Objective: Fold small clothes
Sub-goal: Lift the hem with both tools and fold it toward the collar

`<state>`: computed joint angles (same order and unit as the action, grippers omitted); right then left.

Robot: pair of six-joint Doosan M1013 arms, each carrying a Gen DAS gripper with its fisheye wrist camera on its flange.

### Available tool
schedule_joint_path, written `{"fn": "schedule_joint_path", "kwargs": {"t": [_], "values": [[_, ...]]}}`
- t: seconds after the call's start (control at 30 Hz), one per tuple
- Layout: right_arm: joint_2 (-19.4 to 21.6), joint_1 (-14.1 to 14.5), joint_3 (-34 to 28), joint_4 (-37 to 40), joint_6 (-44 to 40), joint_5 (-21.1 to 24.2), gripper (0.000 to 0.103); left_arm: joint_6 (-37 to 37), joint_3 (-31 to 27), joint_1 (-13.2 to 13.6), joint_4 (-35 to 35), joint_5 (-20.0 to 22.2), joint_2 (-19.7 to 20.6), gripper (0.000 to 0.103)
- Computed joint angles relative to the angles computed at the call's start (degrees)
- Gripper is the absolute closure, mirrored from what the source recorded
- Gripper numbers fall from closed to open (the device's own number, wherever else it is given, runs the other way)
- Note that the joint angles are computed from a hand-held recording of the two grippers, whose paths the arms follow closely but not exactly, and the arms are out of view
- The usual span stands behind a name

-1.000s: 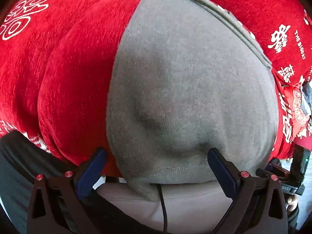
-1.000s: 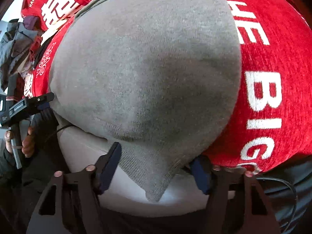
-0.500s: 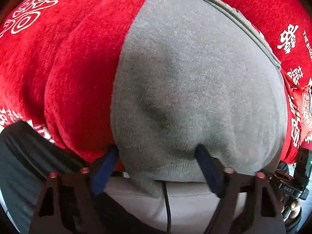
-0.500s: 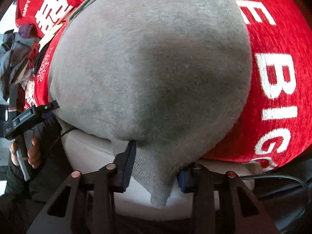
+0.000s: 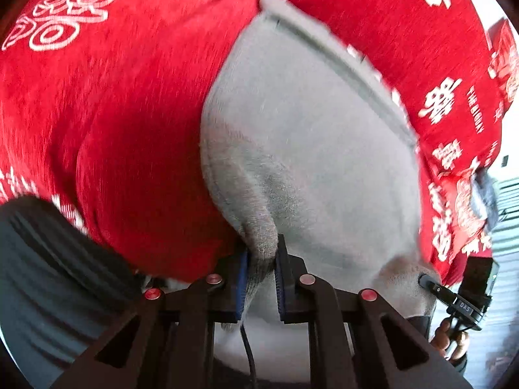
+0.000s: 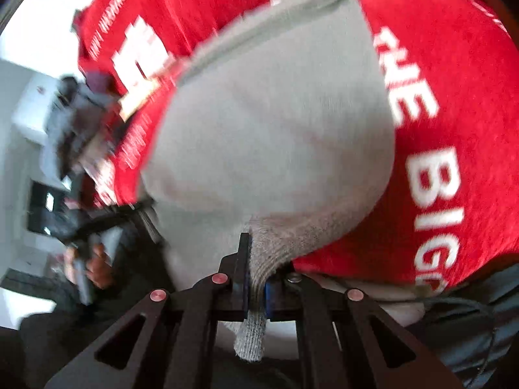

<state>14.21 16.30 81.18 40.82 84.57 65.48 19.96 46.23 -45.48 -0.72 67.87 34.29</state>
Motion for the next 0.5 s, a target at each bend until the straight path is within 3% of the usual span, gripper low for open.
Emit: {"fn": "schedule_joint_path", "kwargs": {"t": [0.13, 0.23, 0.27, 0.3, 0.37, 0.5], "values": [[1.47, -0.57, -0.83, -2.40, 2.48, -1.65, 0.096, 0.25, 0.52, 1.59, -5.84, 0.08, 1.49, 0.087], [2.90, 0.43, -1.91, -5.79, 3.55, -1.40, 0.096, -1.22, 1.62, 1.55, -5.80, -1.93, 0.88, 0.087], [3.14, 0.54, -2.13, -5.88, 3.53, -1.06, 0.094, -0.72, 2.15, 1.62, -6.25, -2.41, 0.64, 0.079], [3.33, 0.53, -2.30, -5.42, 3.39, -0.64, 0.093, 0.01, 3.99, 1.84, -7.61, -5.08, -0.20, 0.068], [3.54, 0.70, -2.43, -5.16, 4.15, -0.55, 0.092, 0.03, 7.38, 2.10, -9.38, -10.18, -1.81, 0.056], [3.46, 0.39, -2.23, -4.20, 4.24, -0.40, 0.092, 0.43, 2.84, 1.25, -7.23, -4.69, 0.49, 0.055]]}}
